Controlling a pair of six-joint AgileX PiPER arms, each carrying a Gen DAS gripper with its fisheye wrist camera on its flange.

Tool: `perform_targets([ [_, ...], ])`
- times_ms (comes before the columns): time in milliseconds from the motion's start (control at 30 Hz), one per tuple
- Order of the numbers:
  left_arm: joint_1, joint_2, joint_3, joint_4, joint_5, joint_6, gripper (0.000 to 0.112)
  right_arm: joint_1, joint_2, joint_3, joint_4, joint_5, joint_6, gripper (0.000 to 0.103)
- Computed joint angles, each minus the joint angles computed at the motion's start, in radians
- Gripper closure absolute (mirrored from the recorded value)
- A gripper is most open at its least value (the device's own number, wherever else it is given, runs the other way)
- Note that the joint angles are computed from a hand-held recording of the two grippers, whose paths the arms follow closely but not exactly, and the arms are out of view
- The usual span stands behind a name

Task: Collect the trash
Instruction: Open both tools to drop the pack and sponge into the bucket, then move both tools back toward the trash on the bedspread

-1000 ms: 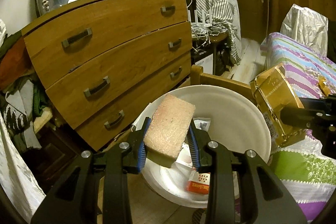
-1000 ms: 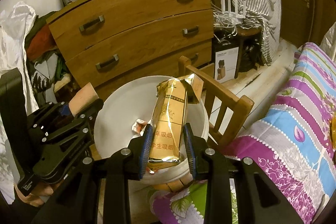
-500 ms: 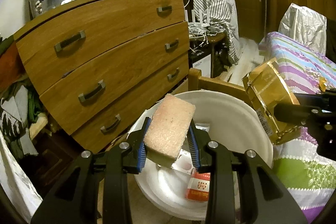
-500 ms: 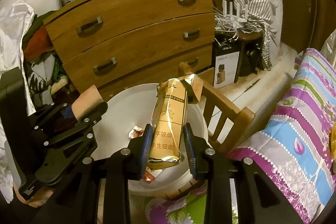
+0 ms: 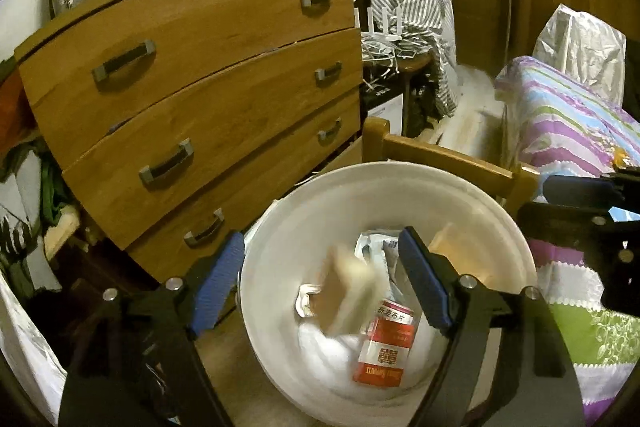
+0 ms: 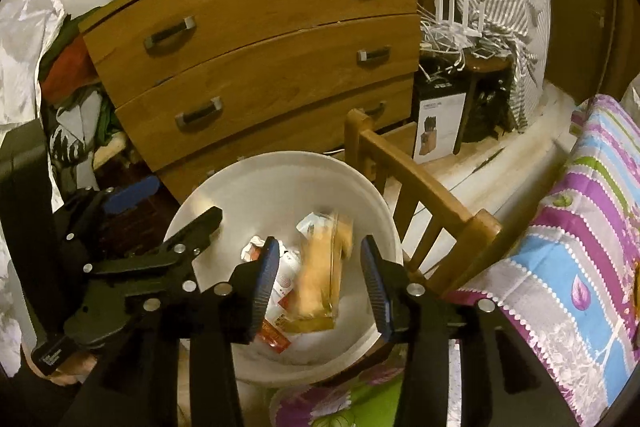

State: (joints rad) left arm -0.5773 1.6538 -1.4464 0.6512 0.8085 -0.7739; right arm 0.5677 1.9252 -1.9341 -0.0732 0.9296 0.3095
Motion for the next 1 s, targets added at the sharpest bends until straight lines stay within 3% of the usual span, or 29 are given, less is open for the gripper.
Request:
perform_targets([
  [333,0.014,-0.004,0.032,-0.008,-0.015,-0.008,0.036,0.000,-0.029,0.073,-0.022,-0.038,0.022,0.059],
  [533,0.010,-0.032,0.061,-0.004,-0.015,-0.060,0.036,0.034,-0.123,0.217,-0.165,-0.122,0.150,0.059],
  [667,-0.039,-0.056,0.080,0.051,-0.002,-0.155,0.033,0.094,-0.241,0.390,-0.449,-0.203,0.384,0.059],
  [767,-0.107,-0.070,0.088,0.121,0.021,-0.258,0.028,0.145,-0.332,0.514,-0.684,-0.208,0.577,0.059],
  [933,-0.257,-0.061,0.069,0.239,0.086,-0.394,0.024,0.222,-0.532,0.773,-1.043,-0.130,0.908,0.059],
  [1000,-0.315,-0.044,0.050,0.272,0.107,-0.421,0.023,0.243,-0.616,0.871,-1.119,-0.084,0.996,0.057],
])
